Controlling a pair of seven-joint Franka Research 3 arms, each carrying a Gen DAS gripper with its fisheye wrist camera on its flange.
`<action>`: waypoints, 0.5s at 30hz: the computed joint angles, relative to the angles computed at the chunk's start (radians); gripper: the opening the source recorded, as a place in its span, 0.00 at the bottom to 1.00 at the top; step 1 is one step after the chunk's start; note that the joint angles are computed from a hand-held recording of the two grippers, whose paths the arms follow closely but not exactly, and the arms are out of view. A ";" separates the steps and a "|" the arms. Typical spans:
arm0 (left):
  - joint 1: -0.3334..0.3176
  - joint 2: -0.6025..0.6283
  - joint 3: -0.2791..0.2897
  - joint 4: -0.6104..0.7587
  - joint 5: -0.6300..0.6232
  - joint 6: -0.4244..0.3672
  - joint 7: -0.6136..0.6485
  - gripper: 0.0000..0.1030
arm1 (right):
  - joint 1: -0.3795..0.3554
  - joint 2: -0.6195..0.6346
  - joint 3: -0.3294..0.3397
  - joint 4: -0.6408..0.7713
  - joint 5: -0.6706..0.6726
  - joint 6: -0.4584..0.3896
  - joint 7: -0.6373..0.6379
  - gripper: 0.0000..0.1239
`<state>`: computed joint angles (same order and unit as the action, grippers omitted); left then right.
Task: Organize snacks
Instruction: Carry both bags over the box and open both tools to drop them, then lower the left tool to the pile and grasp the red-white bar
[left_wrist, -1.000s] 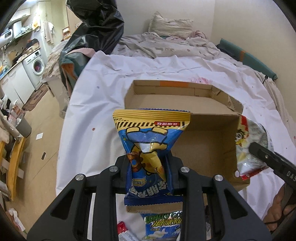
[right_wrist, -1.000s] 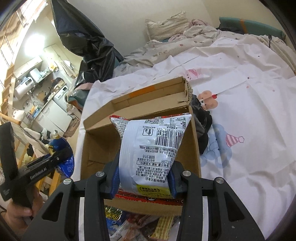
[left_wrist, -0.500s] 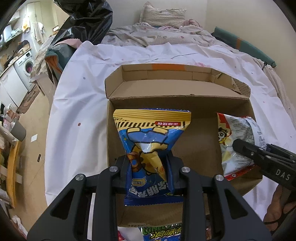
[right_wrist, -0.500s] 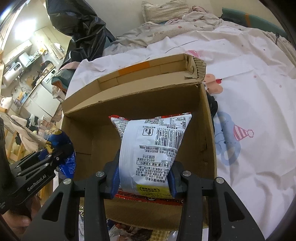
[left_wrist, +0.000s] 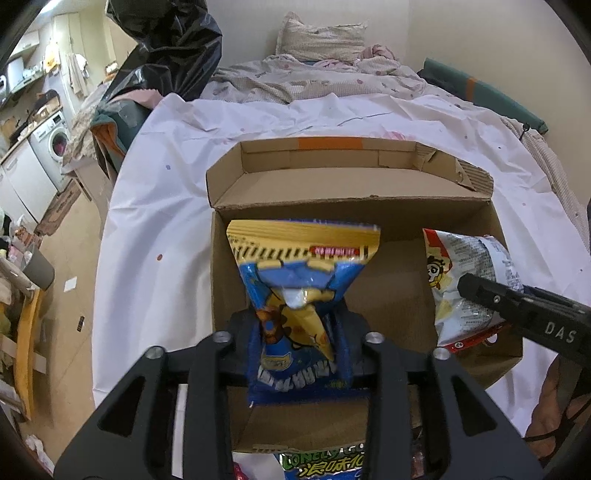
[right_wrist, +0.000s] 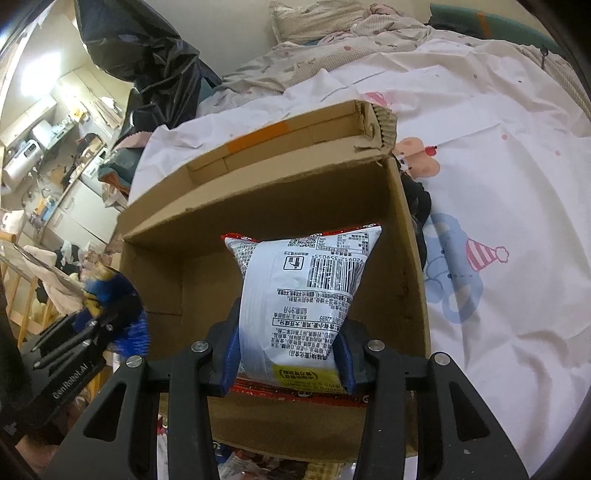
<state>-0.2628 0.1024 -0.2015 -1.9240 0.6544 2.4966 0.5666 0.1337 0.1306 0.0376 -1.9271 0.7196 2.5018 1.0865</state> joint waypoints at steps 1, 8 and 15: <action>-0.003 -0.001 0.000 0.001 0.013 -0.008 -0.008 0.50 | -0.001 -0.001 0.001 0.000 0.010 0.001 -0.007 0.44; -0.001 -0.035 -0.001 -0.032 0.071 0.021 -0.080 0.76 | -0.002 -0.023 0.000 -0.018 0.070 0.039 -0.043 0.77; 0.004 -0.050 -0.005 -0.049 0.099 0.024 -0.110 0.76 | -0.005 -0.020 -0.005 -0.005 0.067 0.012 -0.024 0.77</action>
